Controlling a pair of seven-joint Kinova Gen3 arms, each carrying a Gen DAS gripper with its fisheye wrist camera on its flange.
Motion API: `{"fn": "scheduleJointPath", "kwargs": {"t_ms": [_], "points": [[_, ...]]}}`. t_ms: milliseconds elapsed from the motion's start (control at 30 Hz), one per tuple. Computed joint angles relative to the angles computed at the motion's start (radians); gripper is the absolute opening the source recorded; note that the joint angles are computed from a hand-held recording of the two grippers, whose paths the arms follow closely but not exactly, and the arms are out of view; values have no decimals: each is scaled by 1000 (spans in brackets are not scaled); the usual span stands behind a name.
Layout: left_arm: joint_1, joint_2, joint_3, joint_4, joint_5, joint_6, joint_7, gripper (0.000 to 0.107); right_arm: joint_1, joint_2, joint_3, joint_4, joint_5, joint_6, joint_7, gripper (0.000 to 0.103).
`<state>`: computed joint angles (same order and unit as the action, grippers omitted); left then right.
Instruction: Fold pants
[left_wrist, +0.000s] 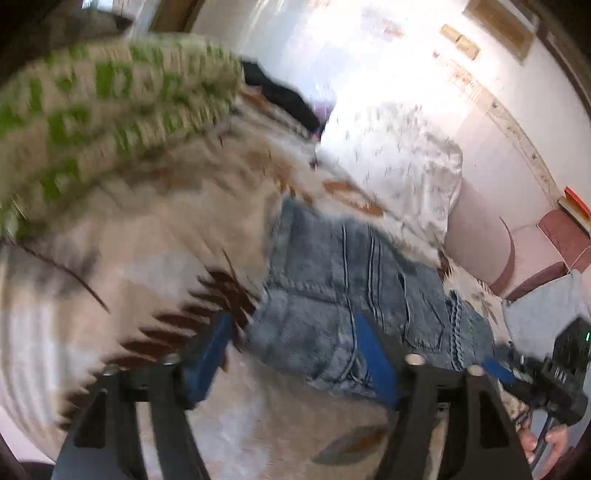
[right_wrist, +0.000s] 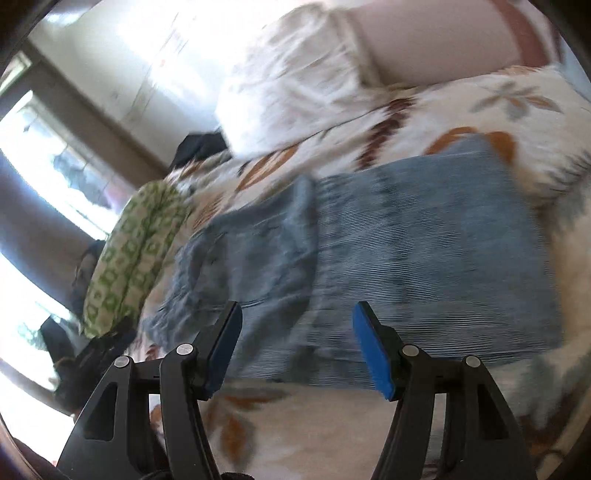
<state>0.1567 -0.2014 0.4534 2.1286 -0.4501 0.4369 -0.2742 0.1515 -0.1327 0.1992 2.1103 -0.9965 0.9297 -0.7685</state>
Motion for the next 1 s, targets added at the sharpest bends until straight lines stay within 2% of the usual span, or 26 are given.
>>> {"fn": "scheduleJointPath", "kwargs": {"t_ms": [100, 133, 200, 267, 300, 367, 433, 500, 533, 600, 667, 733, 800, 867, 933, 967, 1000], "points": [[37, 62, -16, -19, 41, 17, -23, 83, -11, 40, -129, -122, 87, -7, -122, 62], [70, 86, -42, -29, 60, 16, -48, 83, -34, 58, -158, -168, 118, -13, -163, 62], [87, 111, -47, -35, 58, 11, -50, 83, -121, 107, -183, -261, 199, -33, -243, 64], [116, 100, -92, -20, 91, -40, -66, 72, -214, 164, -172, -354, 280, -7, -323, 66], [142, 97, -139, -5, 132, -80, -96, 62, -260, 203, -180, -400, 321, -7, -363, 69], [171, 97, -197, 9, 213, -118, -160, 51, -352, 275, -153, -493, 402, 19, -442, 70], [159, 97, -202, 21, 283, -148, -220, 42, -438, 362, -144, -585, 483, 46, -517, 70], [152, 95, -202, 26, 321, -165, -265, 37, -521, 433, -101, -678, 550, 101, -593, 70], [169, 94, -226, 33, 361, -182, -305, 33, -556, 470, -90, -724, 589, 127, -632, 70], [196, 97, -269, 38, 438, -200, -386, 32, -579, 535, -115, -817, 670, 184, -688, 70], [185, 97, -264, 40, 484, -202, -429, 32, -552, 589, -193, -909, 751, 262, -736, 70], [164, 95, -242, 38, 487, -198, -433, 31, -555, 645, -249, -994, 833, 331, -791, 70], [148, 96, -224, 35, 481, -196, -425, 31, -609, 692, -235, -1058, 914, 395, -824, 70], [148, 102, -229, 33, 498, -202, -442, 31, -663, 731, -216, -1098, 995, 434, -833, 70], [136, 106, -217, 32, 485, -205, -431, 31, -667, 744, -255, -1083, 1076, 432, -853, 68], [121, 111, -196, 28, 459, -205, -406, 31, -649, 740, -299, -1067, 1115, 422, -868, 65], [108, 111, -179, 27, 429, -205, -377, 31, -634, 731, -339, -1044, 1155, 406, -867, 53]]}}
